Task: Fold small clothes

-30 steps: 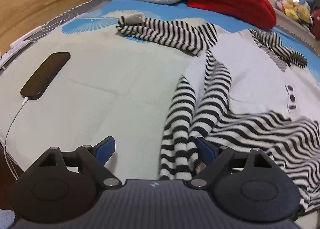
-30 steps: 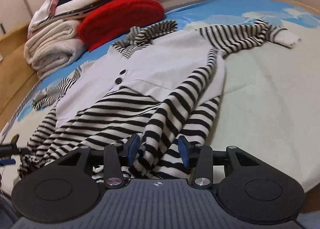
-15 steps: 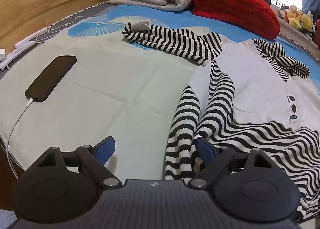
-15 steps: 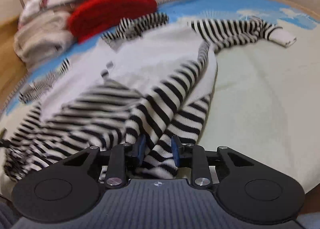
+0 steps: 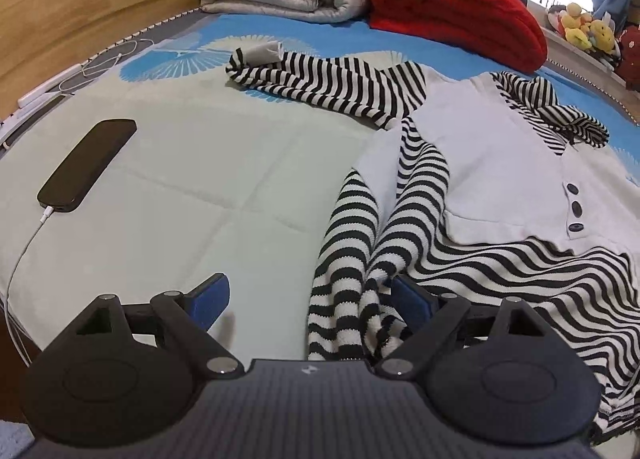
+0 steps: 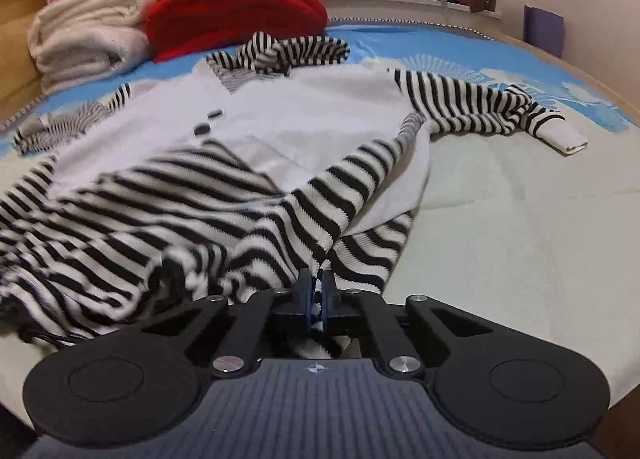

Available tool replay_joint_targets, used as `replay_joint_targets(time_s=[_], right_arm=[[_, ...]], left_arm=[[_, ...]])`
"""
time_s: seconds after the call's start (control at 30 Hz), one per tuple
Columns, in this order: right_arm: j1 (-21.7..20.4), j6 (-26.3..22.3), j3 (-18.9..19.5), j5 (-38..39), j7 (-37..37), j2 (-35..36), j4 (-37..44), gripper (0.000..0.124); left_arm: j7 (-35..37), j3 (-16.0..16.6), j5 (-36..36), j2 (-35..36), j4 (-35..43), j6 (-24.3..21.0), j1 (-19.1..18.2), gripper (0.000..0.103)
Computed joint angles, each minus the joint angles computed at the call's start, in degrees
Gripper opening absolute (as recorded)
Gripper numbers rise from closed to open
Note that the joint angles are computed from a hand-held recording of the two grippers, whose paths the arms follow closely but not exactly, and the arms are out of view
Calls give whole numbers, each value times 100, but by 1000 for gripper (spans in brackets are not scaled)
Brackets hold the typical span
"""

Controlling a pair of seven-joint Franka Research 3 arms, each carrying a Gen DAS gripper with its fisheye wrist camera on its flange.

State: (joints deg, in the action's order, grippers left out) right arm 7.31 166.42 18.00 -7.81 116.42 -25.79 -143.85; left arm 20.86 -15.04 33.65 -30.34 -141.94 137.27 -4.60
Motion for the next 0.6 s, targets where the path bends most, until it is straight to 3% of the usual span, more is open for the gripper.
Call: replay_joint_targets(time_s=[0.13, 0.2, 0.3, 0.37, 0.5, 0.53, 0.57, 0.6], right_arm=[[488, 146, -677, 542, -543, -661, -359, 3], [692, -94, -1015, 854, -909, -963, -498, 3], [714, -519, -1358, 1166, -1379, -1102, -718, 3], [710, -725, -1500, 1451, -1564, -1031, -836, 3], [587, -399, -1302, 1742, -1742, -1017, -881, 3], [552, -386, -1257, 1756, -1801, -1002, -894, 3], [563, -363, -1261, 1825, -1843, -998, -921, 3], [611, -371, -1327, 1932, -1904, -993, -914, 3]], left_arm=[[210, -15, -61, 64, 56, -176, -88, 91], [403, -49, -126, 211, 168, -446, -174, 92], [623, 3, -267, 220, 88, -309, -373, 92], [590, -102, -105, 149, 6, -232, -384, 72], [639, 3, -172, -72, -236, 264, -459, 41], [716, 83, -264, -133, -313, 447, -509, 19], [824, 162, -387, -168, -366, 620, -569, 6], [893, 185, -491, -221, -415, 727, -605, 6]])
